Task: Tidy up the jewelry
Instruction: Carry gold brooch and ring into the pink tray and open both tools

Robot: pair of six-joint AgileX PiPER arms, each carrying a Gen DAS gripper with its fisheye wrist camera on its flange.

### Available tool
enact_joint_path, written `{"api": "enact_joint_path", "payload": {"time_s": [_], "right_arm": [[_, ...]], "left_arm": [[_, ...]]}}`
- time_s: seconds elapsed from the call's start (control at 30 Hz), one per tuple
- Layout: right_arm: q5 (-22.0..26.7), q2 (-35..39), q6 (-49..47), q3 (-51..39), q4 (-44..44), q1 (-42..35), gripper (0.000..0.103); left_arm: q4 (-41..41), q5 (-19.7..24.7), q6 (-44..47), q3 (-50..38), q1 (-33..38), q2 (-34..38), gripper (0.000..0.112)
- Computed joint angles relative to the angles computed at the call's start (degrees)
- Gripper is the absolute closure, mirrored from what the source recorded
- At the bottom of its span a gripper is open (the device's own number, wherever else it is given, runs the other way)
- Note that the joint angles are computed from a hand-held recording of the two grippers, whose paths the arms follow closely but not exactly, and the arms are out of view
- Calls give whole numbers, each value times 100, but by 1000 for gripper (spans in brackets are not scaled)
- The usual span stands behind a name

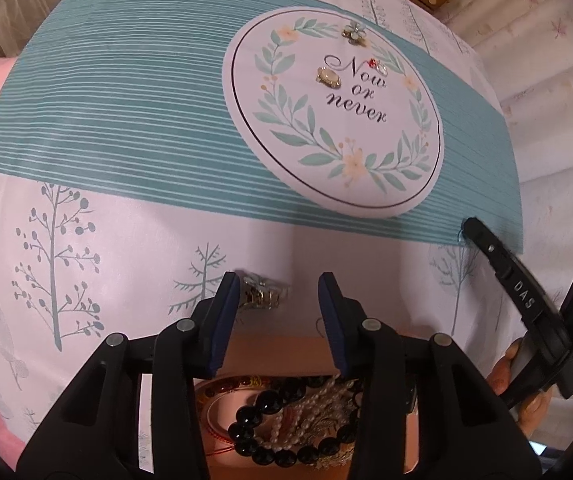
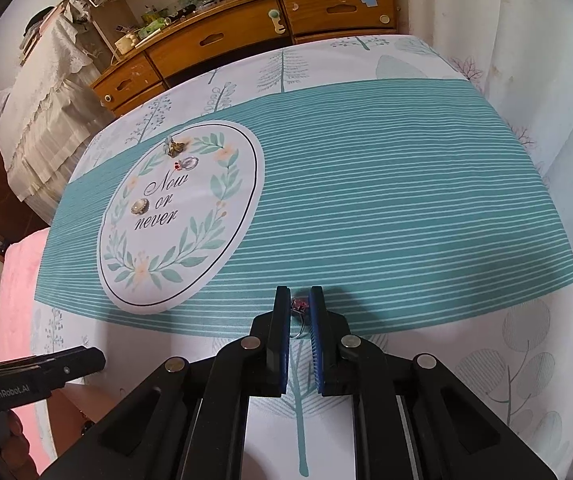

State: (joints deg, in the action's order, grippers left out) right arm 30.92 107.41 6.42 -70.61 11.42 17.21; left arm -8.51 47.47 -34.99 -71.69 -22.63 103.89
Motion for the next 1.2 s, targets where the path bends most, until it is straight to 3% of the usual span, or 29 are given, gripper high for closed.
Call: {"api": "enact_joint_path", "payload": {"time_s": [0.1, 0.2, 0.47, 0.6, 0.73, 0.87, 1.2], "right_arm": [[-49, -67, -71, 62, 46, 5, 94], [-116, -181, -202, 148, 177, -10, 94], [-79, -699, -1462, 483, 1406, -164, 94], [306, -1142, -2832, 742, 2564, -243, 94], [782, -1618, -3753, 1024, 3183, -166, 94], [908, -2094, -3969, 1386, 3204, 105, 94], [329, -2535, -3472, 2194, 2541, 857, 94]], "left_arm": [[292, 102, -133, -66, -152, 20, 75], [580, 93, -355, -27, -231, -7, 95], [371, -520, -399, 483, -78, -445, 95], [607, -717, -764, 718, -125, -927, 95], [1040, -765, -1213, 986, -374, -1551, 95], [1237, -849, -1455, 1451, -764, -2201, 95], [2350, -656, -2963, 2398, -2196, -3084, 95]]}}
